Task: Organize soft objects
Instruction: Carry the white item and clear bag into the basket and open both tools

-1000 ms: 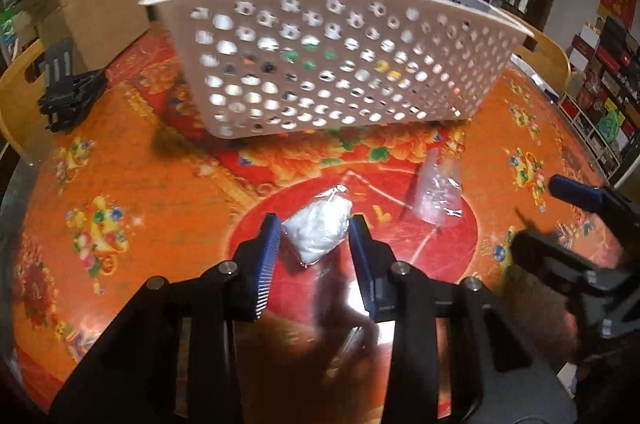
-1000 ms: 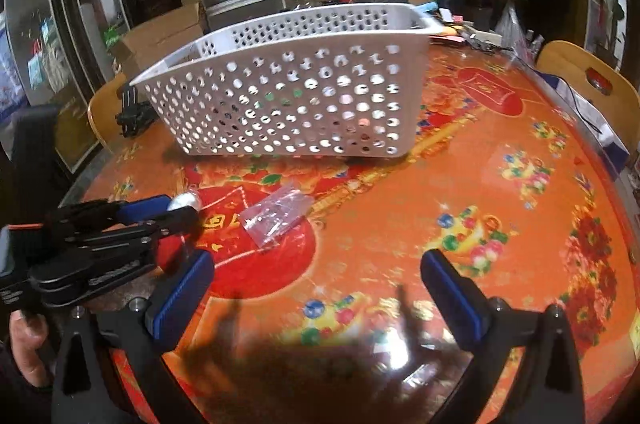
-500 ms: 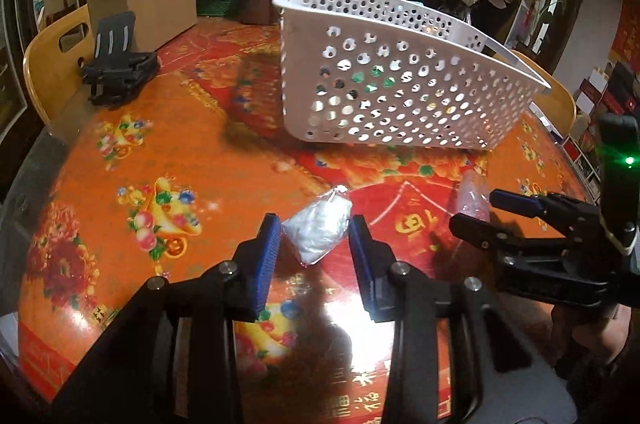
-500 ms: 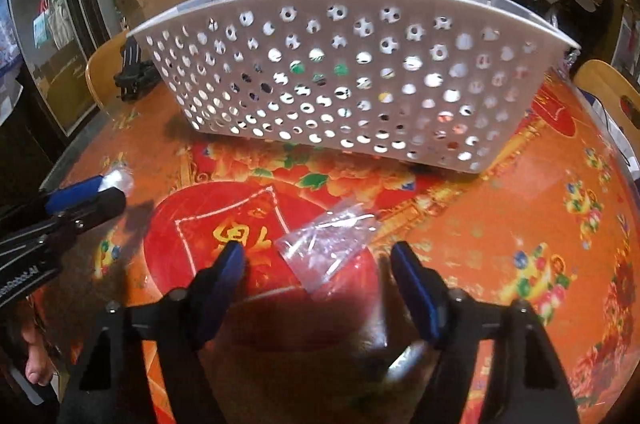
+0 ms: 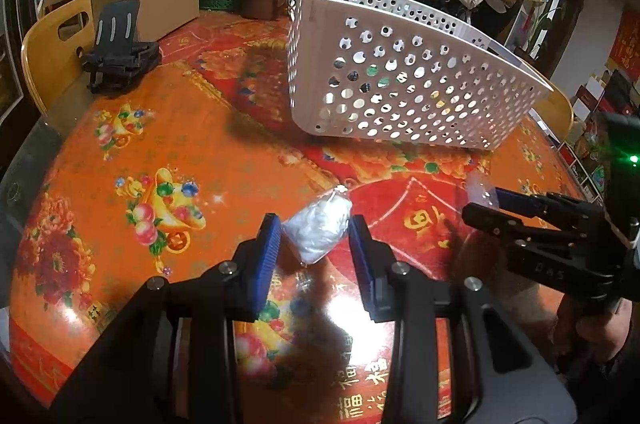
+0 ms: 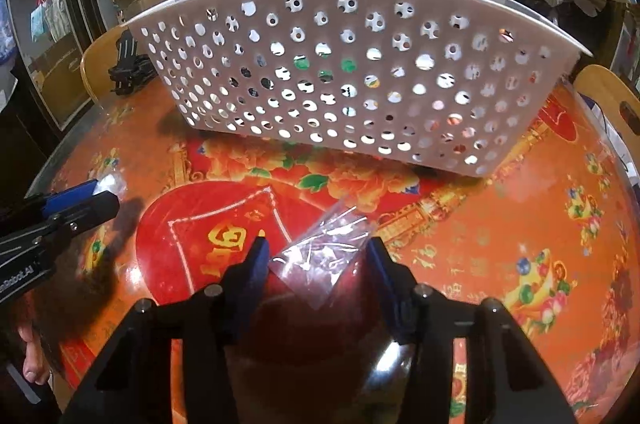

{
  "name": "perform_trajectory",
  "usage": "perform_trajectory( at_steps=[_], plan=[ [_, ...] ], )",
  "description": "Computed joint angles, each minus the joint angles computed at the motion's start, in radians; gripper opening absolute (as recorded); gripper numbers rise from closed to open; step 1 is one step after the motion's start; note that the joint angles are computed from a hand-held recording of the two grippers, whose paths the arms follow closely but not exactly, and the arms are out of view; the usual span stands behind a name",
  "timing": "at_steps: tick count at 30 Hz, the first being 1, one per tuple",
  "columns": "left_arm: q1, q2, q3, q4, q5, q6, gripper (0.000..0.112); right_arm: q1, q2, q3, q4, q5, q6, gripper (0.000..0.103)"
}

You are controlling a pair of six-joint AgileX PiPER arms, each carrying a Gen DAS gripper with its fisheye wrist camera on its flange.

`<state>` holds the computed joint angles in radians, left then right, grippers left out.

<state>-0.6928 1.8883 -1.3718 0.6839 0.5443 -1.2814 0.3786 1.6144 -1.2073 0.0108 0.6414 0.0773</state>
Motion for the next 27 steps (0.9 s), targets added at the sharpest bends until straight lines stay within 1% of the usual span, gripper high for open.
perform_trajectory(
  at_steps=[7,13,16,20,21,27],
  plan=[
    [-0.023,-0.006,-0.01,0.026,0.029,-0.019,0.033,-0.032,-0.094,0.07,0.028,-0.021,-0.044,0.049],
    [-0.046,-0.01,-0.019,0.059,0.063,-0.041,0.033,-0.092,-0.176,0.127,0.125,-0.033,-0.161,0.049],
    [-0.057,-0.021,-0.021,0.079,0.082,-0.055,0.033,-0.11,-0.22,0.144,0.144,-0.029,-0.195,0.049],
    [-0.062,-0.037,-0.041,0.074,0.118,-0.03,0.033,-0.15,-0.269,0.135,0.182,0.001,-0.253,0.049],
    [-0.066,-0.041,-0.054,0.071,0.136,-0.019,0.033,-0.167,-0.279,0.124,0.202,0.017,-0.28,0.049],
    [-0.06,-0.057,-0.159,0.02,0.213,0.093,0.033,-0.209,-0.287,0.021,0.212,0.085,-0.317,0.049]
  ],
)
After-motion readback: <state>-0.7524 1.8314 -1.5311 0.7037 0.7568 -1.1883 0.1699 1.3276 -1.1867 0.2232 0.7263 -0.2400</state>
